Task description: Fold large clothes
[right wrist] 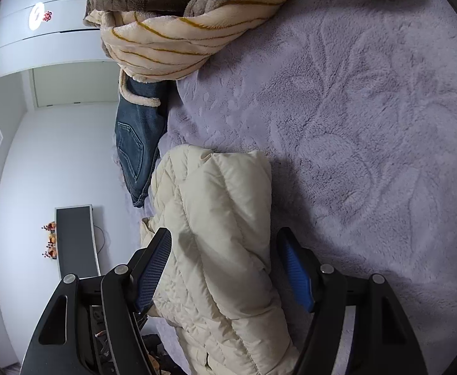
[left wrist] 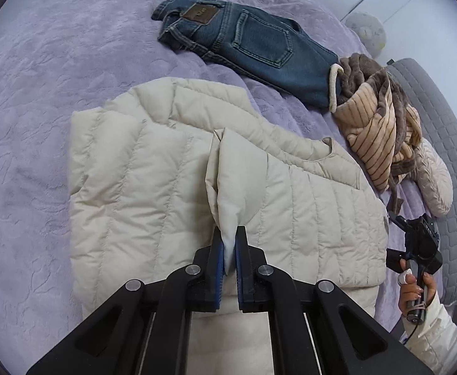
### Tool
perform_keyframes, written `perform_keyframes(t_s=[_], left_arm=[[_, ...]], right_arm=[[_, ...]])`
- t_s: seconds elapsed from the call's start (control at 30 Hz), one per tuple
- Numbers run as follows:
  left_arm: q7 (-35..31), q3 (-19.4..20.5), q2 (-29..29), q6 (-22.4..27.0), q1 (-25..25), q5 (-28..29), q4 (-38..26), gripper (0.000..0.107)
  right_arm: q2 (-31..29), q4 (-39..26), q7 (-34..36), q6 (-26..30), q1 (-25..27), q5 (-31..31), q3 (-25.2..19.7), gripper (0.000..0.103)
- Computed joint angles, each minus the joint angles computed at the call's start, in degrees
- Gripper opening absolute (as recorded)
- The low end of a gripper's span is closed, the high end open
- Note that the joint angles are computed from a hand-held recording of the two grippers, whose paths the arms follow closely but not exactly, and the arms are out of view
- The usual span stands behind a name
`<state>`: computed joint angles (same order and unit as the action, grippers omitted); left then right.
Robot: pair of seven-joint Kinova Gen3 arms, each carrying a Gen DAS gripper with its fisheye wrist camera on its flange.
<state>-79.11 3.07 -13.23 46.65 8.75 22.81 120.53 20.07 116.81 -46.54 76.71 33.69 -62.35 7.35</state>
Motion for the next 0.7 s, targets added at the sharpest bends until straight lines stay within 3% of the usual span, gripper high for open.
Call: perform_keyframes(t_s=[0.17,0.2,0.23,0.27,0.47,0.7], left_arm=[[2.49,0.69,0.9,-0.19,-1.25,-2.94,3.06,0.008],[3.34,1.31,1.31,-0.76,-1.23,-3.62,3.33,0.008],[4.07,1.77,1.78,-1.31,-1.1,-4.05,3.5,0.008],[4.9,2.28,2.15,-1.9,-0.9,-4.53,3.66,0.008],[9.78,4.54,3.49,-3.01,0.74,-8.69,3.16,0.008],[13.49,5.34,1.1,-0.53,1.58,-13.01,2.1,0.008]], right_arm=[[1.06,0.34,0.48,0.87,0.59,-1.08,-0.12,0.073],[0.7,0.19,0.18,0.37,0.11,-0.48,-0.14,0.065],[-0.16,0.02,-0.21,-0.78,-0.82,0.45,-0.23,0.035],[-0.8,-0.47,-0.58,-1.77,-1.84,1.68,-0.42,0.028],[-6.85,-1.99,-4.13,-12.94,-10.08,11.84,-2.02,0.024],[-10.15,-1.67,-5.76,-15.38,-12.29,15.14,-1.87,0.026]])
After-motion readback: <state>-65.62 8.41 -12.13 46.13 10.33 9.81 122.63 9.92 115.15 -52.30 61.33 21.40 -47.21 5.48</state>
